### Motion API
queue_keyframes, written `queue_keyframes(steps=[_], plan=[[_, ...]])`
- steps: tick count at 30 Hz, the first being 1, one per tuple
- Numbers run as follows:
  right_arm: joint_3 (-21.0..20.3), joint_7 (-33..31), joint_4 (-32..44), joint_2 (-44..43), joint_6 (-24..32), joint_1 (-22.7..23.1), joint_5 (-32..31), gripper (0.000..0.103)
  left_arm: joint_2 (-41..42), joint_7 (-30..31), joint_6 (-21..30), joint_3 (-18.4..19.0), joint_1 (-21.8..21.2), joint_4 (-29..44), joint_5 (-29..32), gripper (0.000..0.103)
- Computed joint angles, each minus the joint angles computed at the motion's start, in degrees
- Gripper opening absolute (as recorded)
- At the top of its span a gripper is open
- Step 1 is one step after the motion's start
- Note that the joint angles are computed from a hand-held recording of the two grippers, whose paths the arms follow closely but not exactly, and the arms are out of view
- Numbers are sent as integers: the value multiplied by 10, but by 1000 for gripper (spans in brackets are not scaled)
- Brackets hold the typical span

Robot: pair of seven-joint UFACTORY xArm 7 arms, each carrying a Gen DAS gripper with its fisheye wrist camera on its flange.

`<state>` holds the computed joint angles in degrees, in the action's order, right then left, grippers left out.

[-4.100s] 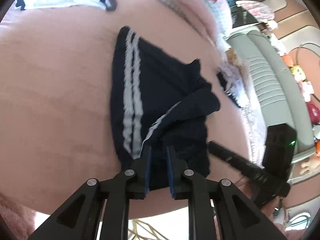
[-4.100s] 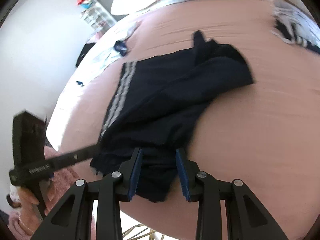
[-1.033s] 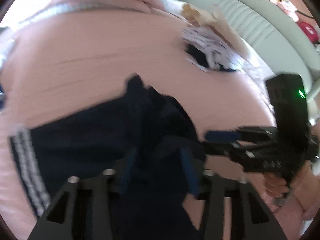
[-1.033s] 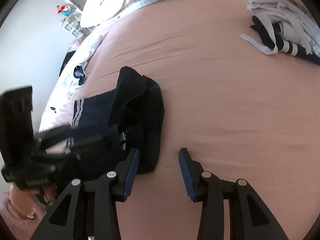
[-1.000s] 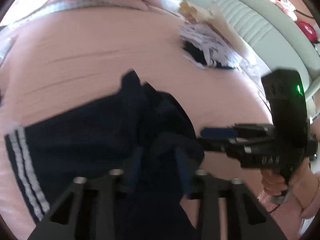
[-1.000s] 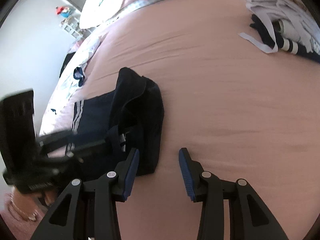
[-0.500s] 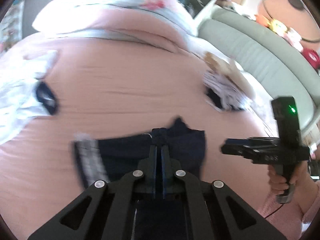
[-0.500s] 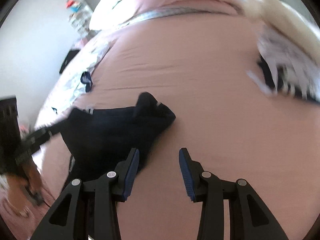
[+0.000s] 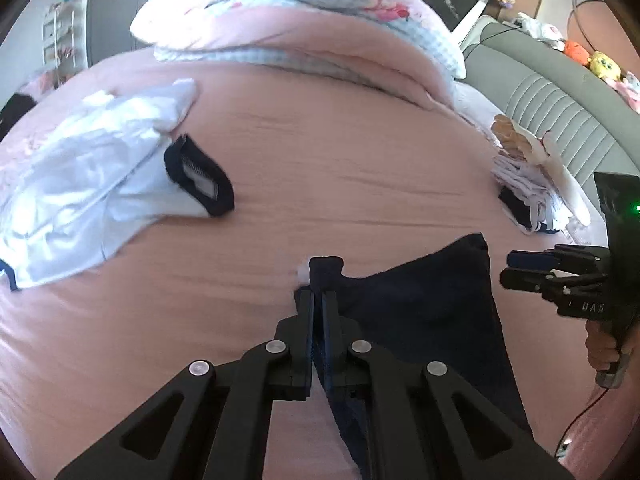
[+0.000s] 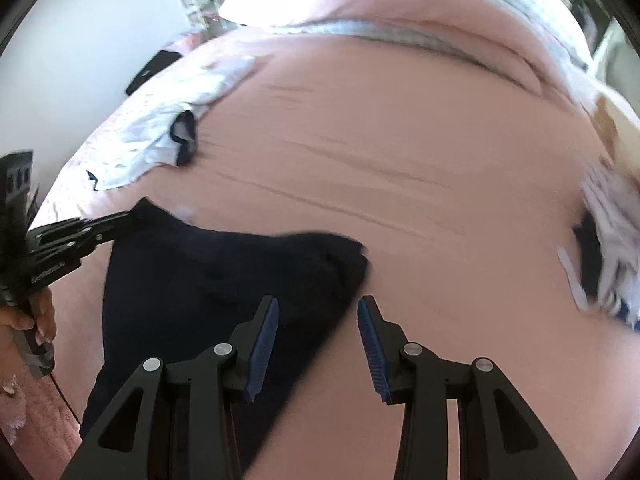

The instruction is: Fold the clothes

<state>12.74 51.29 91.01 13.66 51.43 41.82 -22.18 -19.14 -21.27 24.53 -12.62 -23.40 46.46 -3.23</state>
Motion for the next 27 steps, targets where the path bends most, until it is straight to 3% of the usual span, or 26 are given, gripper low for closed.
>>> queue_keyframes(steps=[4,5,7,11,14,17,18,19,21,23,27], plan=[[-17,-24,82,82,58,19,-13,41,59,34,15,12,-13,31,-22,4],[-22,-7,75,80,57,15,-3,41,75,48,42,19,-17,43,-41,5],[-30,28,51,71,42,6,17,42,64,47,49,21,-13,39,-60,5],[-30,81,-8,18,-2,-2,1,44,7,-25,27,-10,22,17,20,6],[-7,56,-4,27,-12,-22,8,44,20,28,14,11,-15,23,-18,6],[-31,35,66,83,63,8,20,44,57,96,23,29,-51,43,-77,7],[-28,51,63,82,61,5,8,44,72,91,36,19,-42,51,-65,7],[-34,64,60,81,59,10,0,44,86,65,53,-1,-21,60,-30,6],[-40,91,67,77,82,18,-10,46,74,11,41,-6,-13,50,-12,6],[-40,115,57,61,84,23,-22,45,33,-86,44,-28,14,35,26,6],[-16,132,23,22,56,30,-24,47,-64,-142,62,-17,-31,-17,-54,7]])
